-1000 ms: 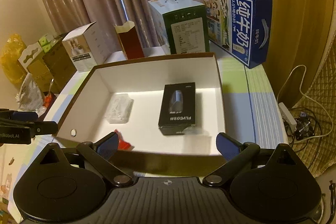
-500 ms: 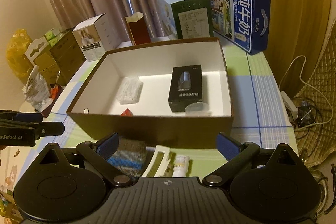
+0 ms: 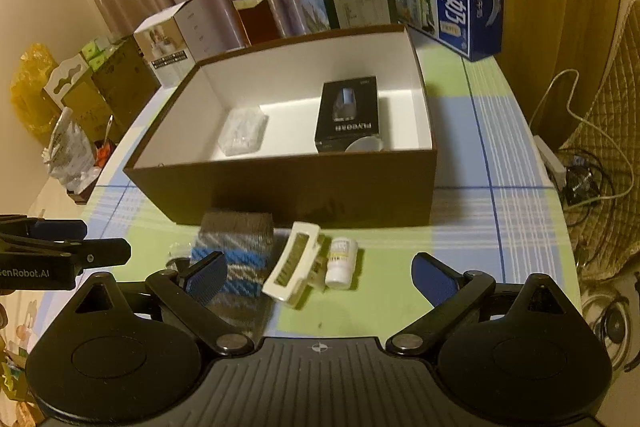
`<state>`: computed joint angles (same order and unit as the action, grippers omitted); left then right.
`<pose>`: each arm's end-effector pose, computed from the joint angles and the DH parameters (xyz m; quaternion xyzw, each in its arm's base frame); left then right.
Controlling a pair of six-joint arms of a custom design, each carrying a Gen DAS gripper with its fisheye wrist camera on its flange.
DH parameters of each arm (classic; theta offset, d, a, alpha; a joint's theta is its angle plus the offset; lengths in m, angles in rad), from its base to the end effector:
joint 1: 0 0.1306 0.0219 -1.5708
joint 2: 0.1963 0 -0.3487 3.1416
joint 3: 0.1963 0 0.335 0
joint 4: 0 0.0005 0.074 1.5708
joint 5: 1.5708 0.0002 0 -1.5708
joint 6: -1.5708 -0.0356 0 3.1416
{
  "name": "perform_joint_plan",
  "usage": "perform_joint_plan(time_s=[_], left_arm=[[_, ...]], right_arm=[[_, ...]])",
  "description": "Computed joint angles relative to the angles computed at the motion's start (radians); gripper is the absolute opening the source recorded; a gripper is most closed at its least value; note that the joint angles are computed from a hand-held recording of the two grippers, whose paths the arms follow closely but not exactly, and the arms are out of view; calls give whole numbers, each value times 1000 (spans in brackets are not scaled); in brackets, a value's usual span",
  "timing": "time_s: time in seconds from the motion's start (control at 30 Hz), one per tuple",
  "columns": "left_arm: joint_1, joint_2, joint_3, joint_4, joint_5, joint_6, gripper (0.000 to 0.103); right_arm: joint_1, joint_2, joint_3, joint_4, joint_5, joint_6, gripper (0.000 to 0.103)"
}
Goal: Organize objects
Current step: 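Withdraw both grippers from the brown box toward the sock and bottle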
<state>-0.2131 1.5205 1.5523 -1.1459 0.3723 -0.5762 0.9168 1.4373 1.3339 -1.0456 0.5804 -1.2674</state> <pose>0.4414 -0.1093 0.3900 0.4067 0.8675 -0.1372 0.2513 0.2710 0.3206 0.3493 0.2224 0.9121 0.0491 0.3407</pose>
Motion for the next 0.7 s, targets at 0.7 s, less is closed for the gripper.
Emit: perform_joint_plan(time_s=[0.7], left_arm=[[2, 1, -87, 45, -13, -25, 77]], right_arm=[[6, 28, -64, 21, -59, -71, 82]])
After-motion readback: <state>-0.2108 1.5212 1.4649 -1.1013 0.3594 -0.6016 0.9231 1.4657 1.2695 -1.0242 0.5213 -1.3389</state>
